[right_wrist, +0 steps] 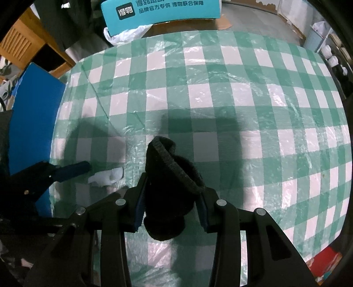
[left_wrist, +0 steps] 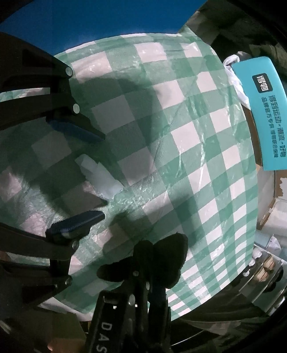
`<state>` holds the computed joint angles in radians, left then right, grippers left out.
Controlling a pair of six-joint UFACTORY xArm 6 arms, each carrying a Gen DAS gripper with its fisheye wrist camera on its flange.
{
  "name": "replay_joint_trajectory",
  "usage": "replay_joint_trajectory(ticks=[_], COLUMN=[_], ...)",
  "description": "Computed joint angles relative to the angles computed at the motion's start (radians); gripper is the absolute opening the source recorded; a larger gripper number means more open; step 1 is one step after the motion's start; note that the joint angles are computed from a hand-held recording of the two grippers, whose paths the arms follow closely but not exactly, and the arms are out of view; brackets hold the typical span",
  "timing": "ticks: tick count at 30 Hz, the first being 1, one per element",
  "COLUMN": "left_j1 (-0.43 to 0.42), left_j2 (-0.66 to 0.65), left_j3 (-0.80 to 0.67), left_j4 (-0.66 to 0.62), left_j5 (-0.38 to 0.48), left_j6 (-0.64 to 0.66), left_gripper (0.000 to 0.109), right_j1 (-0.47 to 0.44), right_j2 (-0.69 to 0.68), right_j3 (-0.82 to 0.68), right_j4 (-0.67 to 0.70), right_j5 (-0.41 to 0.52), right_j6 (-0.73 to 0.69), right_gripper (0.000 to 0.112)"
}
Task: Organize soft objects
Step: 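Close the left tool on the small white item while the right tool holds the black sock, then lift the black sock and white item and carry them over the box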
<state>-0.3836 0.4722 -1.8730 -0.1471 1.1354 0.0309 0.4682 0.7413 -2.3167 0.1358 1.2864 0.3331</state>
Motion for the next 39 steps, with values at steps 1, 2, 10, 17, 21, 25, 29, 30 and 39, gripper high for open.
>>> replay_joint_trajectory(ticks=[1,2,10,17,21,25,29,30,39], left_j1=[-0.001,-0.003,-0.030,-0.025,-0.013,-0.018,-0.022,-0.023,-0.015], left_j2=[-0.003,-0.005,-0.027,-0.023,-0.025,-0.051,-0.080,-0.088,-0.147], left_j3=[0.006,0.012,0.054,0.040,0.024,0.036,0.053,0.059,0.082], left_j4=[0.004,0.011,0.096,0.068,0.024,0.034,0.046,0.043,0.030], left_j5=[-0.010,-0.017,-0.059,-0.039,-0.025,-0.040,-0.051,-0.051,-0.051], left_j6=[0.000,-0.001,0.008,0.006,-0.005,-0.010,-0.017,-0.019,-0.022], left_gripper=[0.052,0.049,0.029,0.021,0.020,0.020,0.020,0.020,0.020], right_j1=[0.002,0.001,-0.008,-0.006,-0.004,0.000,0.007,0.008,0.019], right_j2=[0.007,0.019,0.005,-0.012,-0.019,-0.033,-0.039,-0.044,-0.097], right_j3=[-0.005,-0.031,-0.021,0.003,0.009,0.024,0.021,0.024,0.063], right_j4=[0.001,0.002,0.008,0.002,-0.002,-0.001,-0.008,-0.009,-0.016], right_j5=[-0.016,0.005,0.012,0.003,-0.003,-0.008,-0.011,-0.014,-0.036], right_j6=[0.002,0.004,0.003,0.012,0.015,0.011,0.014,0.014,0.008], right_gripper=[0.039,0.039,0.039,0.039,0.039,0.039,0.039,0.039,0.039])
